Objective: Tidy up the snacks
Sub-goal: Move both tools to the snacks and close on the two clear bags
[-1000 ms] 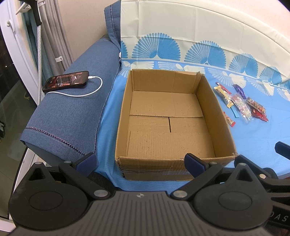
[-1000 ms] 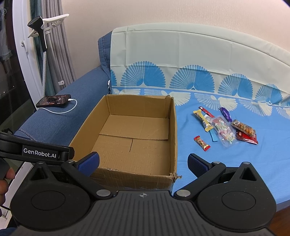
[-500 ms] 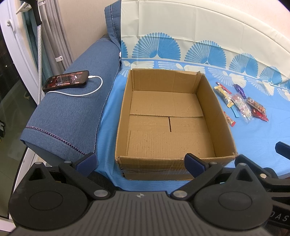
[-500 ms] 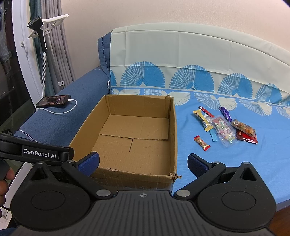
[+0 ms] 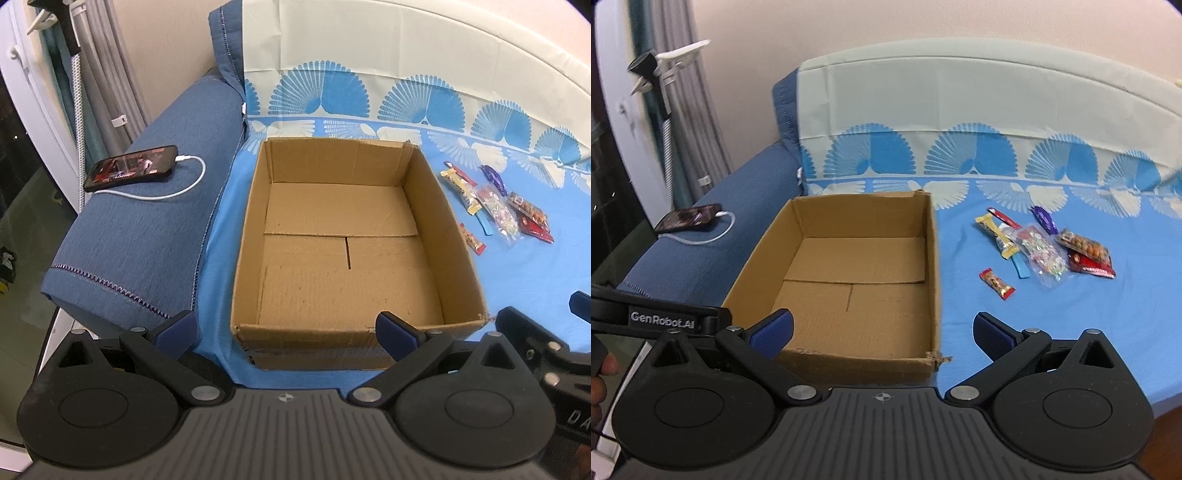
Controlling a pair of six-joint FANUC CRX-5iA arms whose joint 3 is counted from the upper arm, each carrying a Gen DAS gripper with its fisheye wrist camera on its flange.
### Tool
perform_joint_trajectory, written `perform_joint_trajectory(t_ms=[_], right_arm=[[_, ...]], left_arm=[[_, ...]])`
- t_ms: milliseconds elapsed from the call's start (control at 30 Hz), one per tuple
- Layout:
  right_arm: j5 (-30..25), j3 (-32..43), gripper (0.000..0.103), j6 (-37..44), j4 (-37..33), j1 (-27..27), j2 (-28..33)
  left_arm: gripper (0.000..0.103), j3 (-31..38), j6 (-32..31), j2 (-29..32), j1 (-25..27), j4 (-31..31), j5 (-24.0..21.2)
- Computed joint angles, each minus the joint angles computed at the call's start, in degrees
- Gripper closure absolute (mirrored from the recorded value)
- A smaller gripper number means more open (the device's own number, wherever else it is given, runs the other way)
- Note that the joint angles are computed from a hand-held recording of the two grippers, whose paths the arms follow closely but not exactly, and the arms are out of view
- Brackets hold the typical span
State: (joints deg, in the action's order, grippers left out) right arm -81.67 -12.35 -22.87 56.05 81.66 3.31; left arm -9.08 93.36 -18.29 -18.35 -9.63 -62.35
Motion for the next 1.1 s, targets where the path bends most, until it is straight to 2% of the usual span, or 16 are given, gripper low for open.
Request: perform_joint_trajectory(t_ms=[133,233,433,633,733,800,1000,1100], right_arm=[[-0.6,-2.5,0.000,-2.9,-0.3,-0.5,-1.8],[1.3,-5.3,0.000,-7.1,-0.6,-1.4,-4.5],[-1.7,-10.1,0.000,-10.9,-1.8,-2.1,-8.4],[-6.5,-14.8,0.000,-13.5,-4.4,-3.7,-13.5],[-8.4,-17.2,0.000,-14.2,-5.3,-5.8,-16.0],[-8.7,-19.1,0.000,-13.9,-5.7,-7.9,-17.7],[-1.6,-24.9,0.000,-9.5,-7.2,-17.9,-22.0],[3.7,-27.6,0.000,-6.3,-6.5,-24.4,-22.5]], left_arm=[[0.000,2.6,1.6,2.4,-2.6,-1.8,-0.6],[0.000,4.9,2.7,4.8,-4.7,-3.0,-1.0],[0.000,10.0,3.4,10.6,-8.5,-2.4,-1.6],[0.000,16.6,1.5,18.5,-11.8,1.1,-2.0],[0.000,19.4,0.0,22.7,-13.1,4.0,-0.2],[0.000,23.0,-0.3,26.7,-14.5,5.0,-0.7],[0.000,36.5,0.2,40.2,-18.7,2.7,-3.1],[0.000,44.2,-0.1,48.1,-18.8,5.5,-4.6]])
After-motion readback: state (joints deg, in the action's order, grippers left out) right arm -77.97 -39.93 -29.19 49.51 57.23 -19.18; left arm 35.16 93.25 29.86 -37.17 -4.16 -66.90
